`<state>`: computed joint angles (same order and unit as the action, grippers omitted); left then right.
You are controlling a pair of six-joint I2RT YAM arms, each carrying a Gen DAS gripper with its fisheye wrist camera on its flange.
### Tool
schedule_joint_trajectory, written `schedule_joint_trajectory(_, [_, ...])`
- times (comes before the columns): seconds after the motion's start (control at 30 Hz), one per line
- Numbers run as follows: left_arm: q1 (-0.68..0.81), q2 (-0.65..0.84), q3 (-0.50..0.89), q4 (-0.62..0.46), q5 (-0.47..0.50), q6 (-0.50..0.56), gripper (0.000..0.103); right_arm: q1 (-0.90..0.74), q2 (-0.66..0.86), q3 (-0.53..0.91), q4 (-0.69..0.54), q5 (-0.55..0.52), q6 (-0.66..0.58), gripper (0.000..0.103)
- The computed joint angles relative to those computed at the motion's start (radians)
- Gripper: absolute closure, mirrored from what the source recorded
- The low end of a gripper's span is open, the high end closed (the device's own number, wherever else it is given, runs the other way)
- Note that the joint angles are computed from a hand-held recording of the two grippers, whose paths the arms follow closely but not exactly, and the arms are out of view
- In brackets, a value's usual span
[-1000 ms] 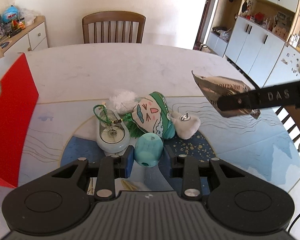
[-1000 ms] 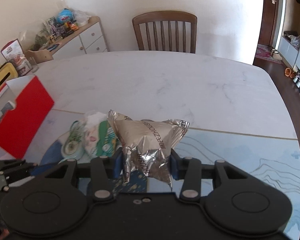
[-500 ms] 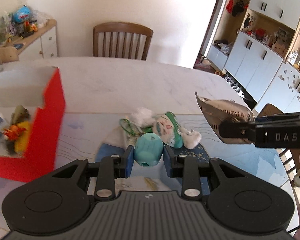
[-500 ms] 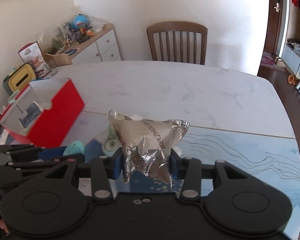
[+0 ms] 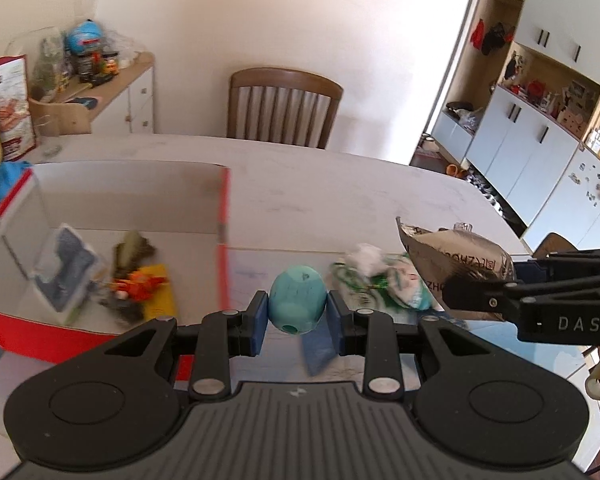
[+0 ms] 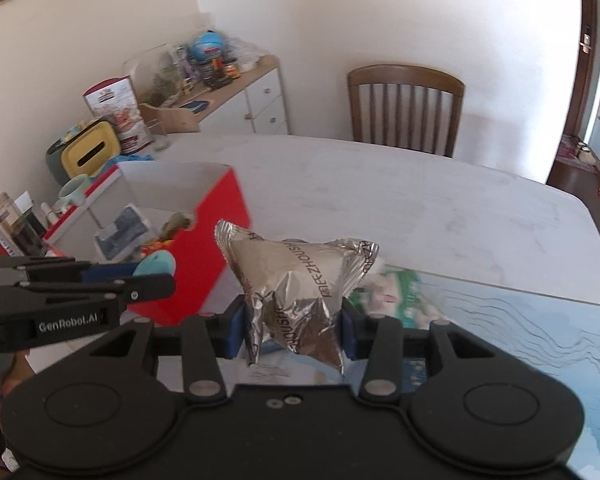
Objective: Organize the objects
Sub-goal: 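Carry the teal toy and silver foil bag over the cardboard box with both tools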
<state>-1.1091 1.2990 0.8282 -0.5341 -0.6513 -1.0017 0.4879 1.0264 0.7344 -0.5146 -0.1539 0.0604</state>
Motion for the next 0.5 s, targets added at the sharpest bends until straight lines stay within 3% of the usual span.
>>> schedule_joint_trajectory(0.23, [0.081, -0.246, -0.135, -0.077, 0.013, 0.063, 0.073, 0.232, 0.091, 0.052, 0.059, 0.144, 0.138, 0.059])
schedule_joint_trajectory(0.5, [0.336, -0.48, -0.233, -0.097, 0.145, 0.302, 0.073, 0.404, 0.259, 0.162, 0.111, 0.238, 0.221, 0.059])
